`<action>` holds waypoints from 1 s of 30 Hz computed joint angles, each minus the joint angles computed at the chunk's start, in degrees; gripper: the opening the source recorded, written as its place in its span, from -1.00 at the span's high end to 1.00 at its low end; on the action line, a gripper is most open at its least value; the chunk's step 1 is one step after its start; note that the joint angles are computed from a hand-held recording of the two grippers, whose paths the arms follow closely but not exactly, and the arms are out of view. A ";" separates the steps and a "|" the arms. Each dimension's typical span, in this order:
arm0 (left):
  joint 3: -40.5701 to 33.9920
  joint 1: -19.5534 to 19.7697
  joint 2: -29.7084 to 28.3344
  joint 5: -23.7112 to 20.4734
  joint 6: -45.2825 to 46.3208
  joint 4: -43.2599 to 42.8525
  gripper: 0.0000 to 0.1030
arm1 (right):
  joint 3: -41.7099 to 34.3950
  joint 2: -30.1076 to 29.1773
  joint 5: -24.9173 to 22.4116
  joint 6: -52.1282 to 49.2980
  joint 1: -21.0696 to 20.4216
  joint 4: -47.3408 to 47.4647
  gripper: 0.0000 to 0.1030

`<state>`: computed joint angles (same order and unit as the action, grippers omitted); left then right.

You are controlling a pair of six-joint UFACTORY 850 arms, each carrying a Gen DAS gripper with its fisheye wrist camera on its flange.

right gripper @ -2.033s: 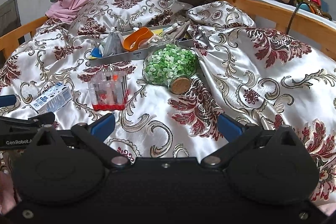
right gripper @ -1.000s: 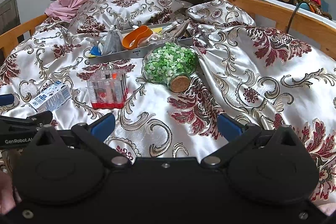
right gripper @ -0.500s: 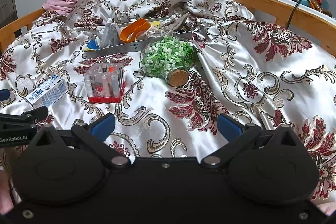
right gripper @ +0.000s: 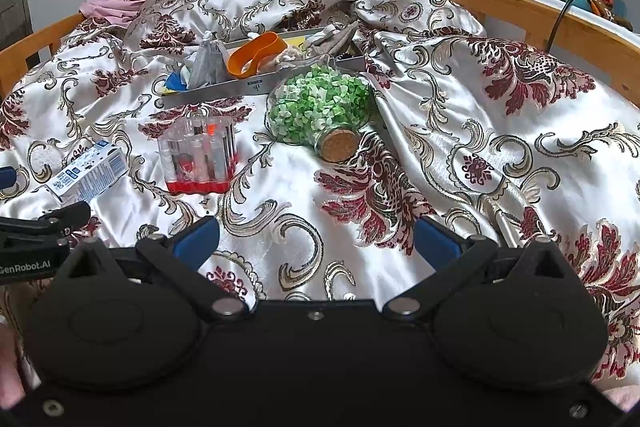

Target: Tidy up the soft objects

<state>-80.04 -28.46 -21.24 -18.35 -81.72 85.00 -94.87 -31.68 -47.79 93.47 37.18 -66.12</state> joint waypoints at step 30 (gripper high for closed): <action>0.16 -0.08 0.08 -0.19 -0.59 0.73 -0.98 | 0.07 0.04 0.12 -0.22 -0.11 0.14 -0.99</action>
